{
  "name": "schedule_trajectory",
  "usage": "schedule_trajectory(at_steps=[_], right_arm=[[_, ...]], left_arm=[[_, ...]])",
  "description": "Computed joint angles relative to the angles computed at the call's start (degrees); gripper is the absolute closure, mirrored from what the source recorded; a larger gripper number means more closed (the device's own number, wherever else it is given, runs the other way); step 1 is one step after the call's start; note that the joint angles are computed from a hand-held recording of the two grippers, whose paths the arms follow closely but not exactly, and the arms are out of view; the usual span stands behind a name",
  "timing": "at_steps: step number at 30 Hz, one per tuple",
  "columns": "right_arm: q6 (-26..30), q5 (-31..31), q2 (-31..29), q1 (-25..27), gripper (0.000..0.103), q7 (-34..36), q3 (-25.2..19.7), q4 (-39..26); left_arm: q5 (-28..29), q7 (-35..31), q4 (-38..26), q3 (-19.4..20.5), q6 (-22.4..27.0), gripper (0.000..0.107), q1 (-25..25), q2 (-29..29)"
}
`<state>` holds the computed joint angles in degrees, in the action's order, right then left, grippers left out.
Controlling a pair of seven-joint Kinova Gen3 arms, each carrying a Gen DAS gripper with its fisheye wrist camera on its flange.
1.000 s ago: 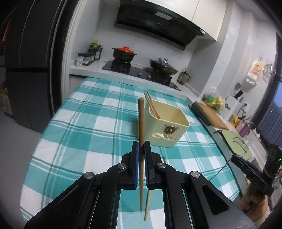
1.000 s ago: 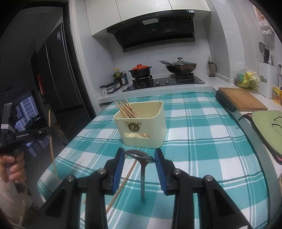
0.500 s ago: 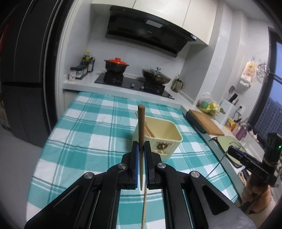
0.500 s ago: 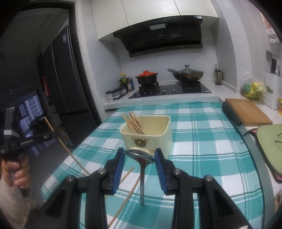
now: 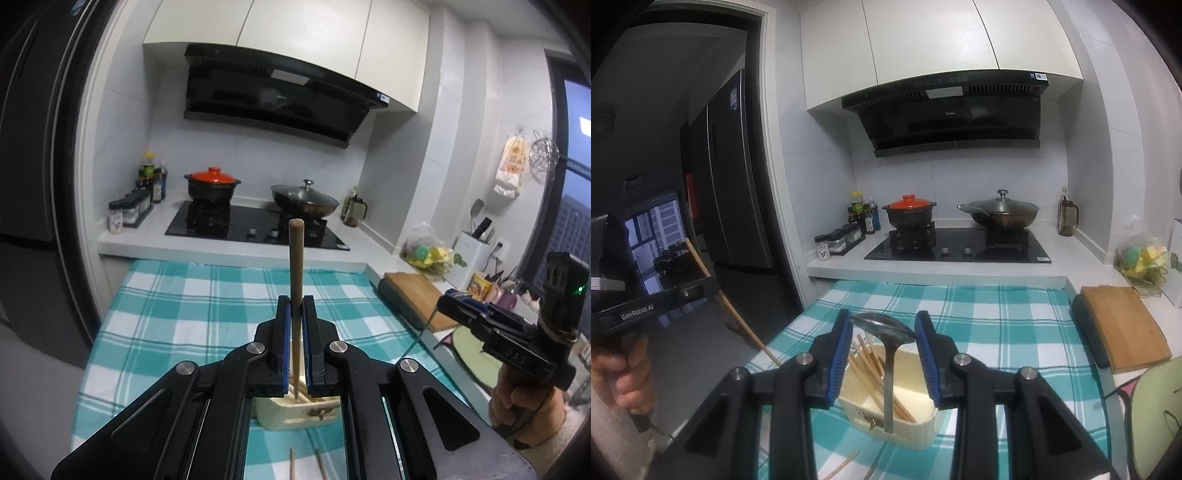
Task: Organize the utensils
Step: 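Lower the chopstick and spoon into the cream box and open both tools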
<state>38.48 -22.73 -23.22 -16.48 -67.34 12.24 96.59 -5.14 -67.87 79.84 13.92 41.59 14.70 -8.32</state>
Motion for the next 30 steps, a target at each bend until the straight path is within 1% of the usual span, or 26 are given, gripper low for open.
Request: schedule_trajectory(at_steps=[3, 4, 6, 8, 13, 15, 17, 20, 21, 22, 23, 24, 25, 26, 27, 29, 30], right_arm=[[-2.75, 0.29, 4.03, -0.09, 0.068, 0.78, -0.31, -1.38], [-2.69, 0.31, 5.62, 0.18, 0.068, 0.97, -0.36, -1.99], [-0.9, -0.75, 8.98, 1.27, 0.068, 0.85, -0.15, -3.62], [2.47, -2.6, 12.77, 2.64, 0.068, 0.75, 0.43, -5.85], [7.43, -3.63, 20.14, 7.14, 0.068, -1.05, -0.96, -9.26], [8.15, -3.48, 21.87, 8.77, 0.068, -1.93, -1.98, -9.63], [7.69, -2.59, 22.79, 10.15, 0.068, -3.12, -3.38, -9.29], [6.28, 1.19, 23.91, 11.55, 0.068, -6.9, -6.06, -9.2], [6.25, 2.18, 24.5, 12.13, 0.068, -8.12, -6.76, -9.55], [6.33, 2.97, 24.97, 12.72, 0.068, -9.18, -7.42, -9.8], [6.34, 3.75, 25.48, 13.32, 0.068, -10.26, -8.04, -10.12], [6.4, 4.57, 26.06, 13.89, 0.067, -11.4, -8.66, -10.46], [6.4, 5.02, 26.41, 14.34, 0.067, -12.11, -9.05, -10.54], [5.86, 4.53, 26.64, 15.3, 0.067, -12.15, -9.68, -10.37], [5.41, 4.59, 26.77, 15.82, 0.067, -12.47, -10.05, -10.24], [5.59, 6.11, 26.87, 16.2, 0.065, -13.98, -10.66, -10.39], [5.7, 6.11, 26.54, 16.52, 0.063, -14.33, -10.83, -10.17]], left_arm=[[-0.65, 0.2, -3.87, 0.43, 1.97, 0.103, 0.77, 5.6], [-0.64, 0.32, -4.79, 0.15, 2.82, 0.103, 1.4, 7.27], [0.11, 0.05, -6.47, -0.84, 4.81, 0.103, 2.63, 10.39], [0.92, -0.22, -7.57, -1.86, 6.56, 0.103, 3.72, 13.05], [0.15, -0.07, -9.72, -3.83, 9.76, 0.103, 6.71, 18.34], [-0.15, 0.29, -10.6, -4.6, 10.65, 0.103, 7.48, 19.93], [-0.4, 0.75, -11.34, -5.24, 11.46, 0.103, 8.1, 21.15], [-1.41, 1.85, -12.14, -6.14, 12.71, 0.103, 9.1, 22.31], [-1.82, 2.44, -12.12, -6.41, 13.03, 0.099, 9.43, 22.33], [-1.78, 2.67, -11.95, -6.51, 13.27, 0.092, 9.47, 22.16], [-1.84, 3.03, -11.53, -6.61, 13.31, 0.088, 9.53, 21.76], [-2.16, 3.6, -10.78, -6.72, 13.19, 0.082, 9.72, 21.04], [-2.42, 3.87, -9.9, -6.73, 13.09, 0.077, 9.73, 20.15], [-2.65, 3.91, -9.27, -6.63, 13.24, 0.077, 9.66, 19.42], [-2.99, 3.89, -8.26, -6.46, 13.46, 0.076, 9.68, 18.22], [-4.04, 3.55, -5.13, -5.87, 13.72, 0.07, 9.73, 14.88], [-4.76, 3.41, -2.96, -5.45, 13.64, 0.062, 9.72, 12.8]])
